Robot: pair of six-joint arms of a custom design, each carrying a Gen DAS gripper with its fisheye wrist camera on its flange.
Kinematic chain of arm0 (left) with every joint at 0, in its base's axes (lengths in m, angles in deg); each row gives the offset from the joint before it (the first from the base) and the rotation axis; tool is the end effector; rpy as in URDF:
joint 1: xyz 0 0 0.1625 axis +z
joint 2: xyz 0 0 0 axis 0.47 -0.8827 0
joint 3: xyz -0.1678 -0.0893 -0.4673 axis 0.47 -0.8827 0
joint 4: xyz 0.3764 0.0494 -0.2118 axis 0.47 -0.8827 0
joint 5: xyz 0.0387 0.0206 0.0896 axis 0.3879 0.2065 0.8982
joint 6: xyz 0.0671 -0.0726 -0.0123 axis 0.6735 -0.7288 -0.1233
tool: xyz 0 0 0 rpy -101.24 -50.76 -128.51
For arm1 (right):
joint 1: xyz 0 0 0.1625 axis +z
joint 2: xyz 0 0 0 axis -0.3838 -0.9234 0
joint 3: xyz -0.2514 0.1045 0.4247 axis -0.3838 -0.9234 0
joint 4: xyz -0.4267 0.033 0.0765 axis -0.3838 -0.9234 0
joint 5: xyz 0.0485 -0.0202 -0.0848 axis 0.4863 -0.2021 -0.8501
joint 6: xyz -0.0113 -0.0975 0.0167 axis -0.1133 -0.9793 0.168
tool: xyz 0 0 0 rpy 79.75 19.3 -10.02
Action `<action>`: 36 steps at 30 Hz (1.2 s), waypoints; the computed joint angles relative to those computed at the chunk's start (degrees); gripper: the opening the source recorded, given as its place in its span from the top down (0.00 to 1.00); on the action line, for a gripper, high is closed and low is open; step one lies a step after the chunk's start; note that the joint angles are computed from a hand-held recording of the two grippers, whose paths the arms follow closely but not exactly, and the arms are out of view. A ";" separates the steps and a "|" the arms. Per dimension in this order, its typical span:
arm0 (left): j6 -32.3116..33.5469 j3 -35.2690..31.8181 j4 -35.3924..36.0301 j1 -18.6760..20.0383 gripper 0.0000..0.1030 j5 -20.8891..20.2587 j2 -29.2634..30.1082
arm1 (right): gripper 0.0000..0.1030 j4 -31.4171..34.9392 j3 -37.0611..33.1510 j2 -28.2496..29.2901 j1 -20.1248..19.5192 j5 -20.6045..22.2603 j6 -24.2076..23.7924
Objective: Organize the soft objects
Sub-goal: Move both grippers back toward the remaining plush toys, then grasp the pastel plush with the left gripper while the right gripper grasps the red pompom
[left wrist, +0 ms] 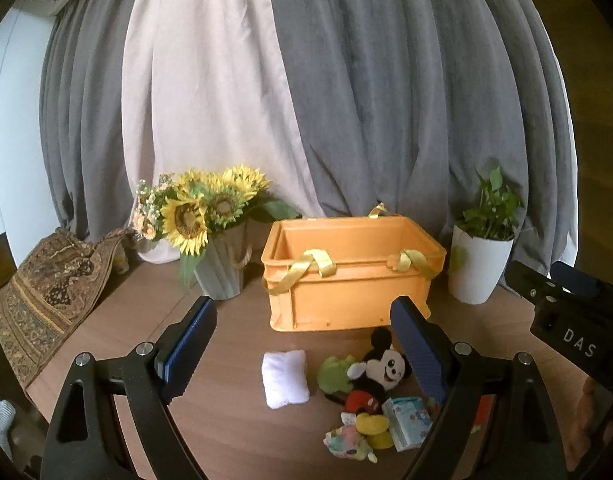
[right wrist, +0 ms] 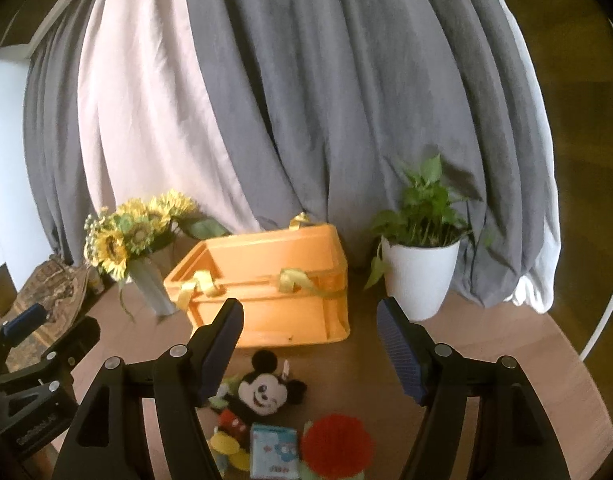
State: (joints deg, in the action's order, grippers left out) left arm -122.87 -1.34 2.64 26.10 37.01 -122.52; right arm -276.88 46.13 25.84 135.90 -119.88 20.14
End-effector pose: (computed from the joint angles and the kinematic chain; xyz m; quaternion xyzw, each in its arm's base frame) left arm -0.2416 -0.6633 0.2697 0.3329 0.7783 -0.4664 0.2566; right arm 0.3337 -0.6252 0.1542 0.0619 -0.7320 0.5865 0.3412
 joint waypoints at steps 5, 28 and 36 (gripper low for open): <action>-0.89 1.76 0.03 0.10 0.13 -0.39 0.20 | 0.32 -0.13 2.97 -0.39 -0.77 1.07 1.57; -12.92 -0.03 12.34 2.26 0.14 -4.77 7.12 | 0.32 9.61 10.35 -1.21 -5.94 2.81 14.71; -16.63 -2.79 16.65 3.73 0.17 -4.25 9.88 | 0.32 12.84 10.75 -0.75 -7.84 3.26 18.35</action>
State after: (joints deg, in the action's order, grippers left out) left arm -139.50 -4.13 19.30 29.83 32.75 -112.64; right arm -264.04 56.89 25.09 128.06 -116.62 38.49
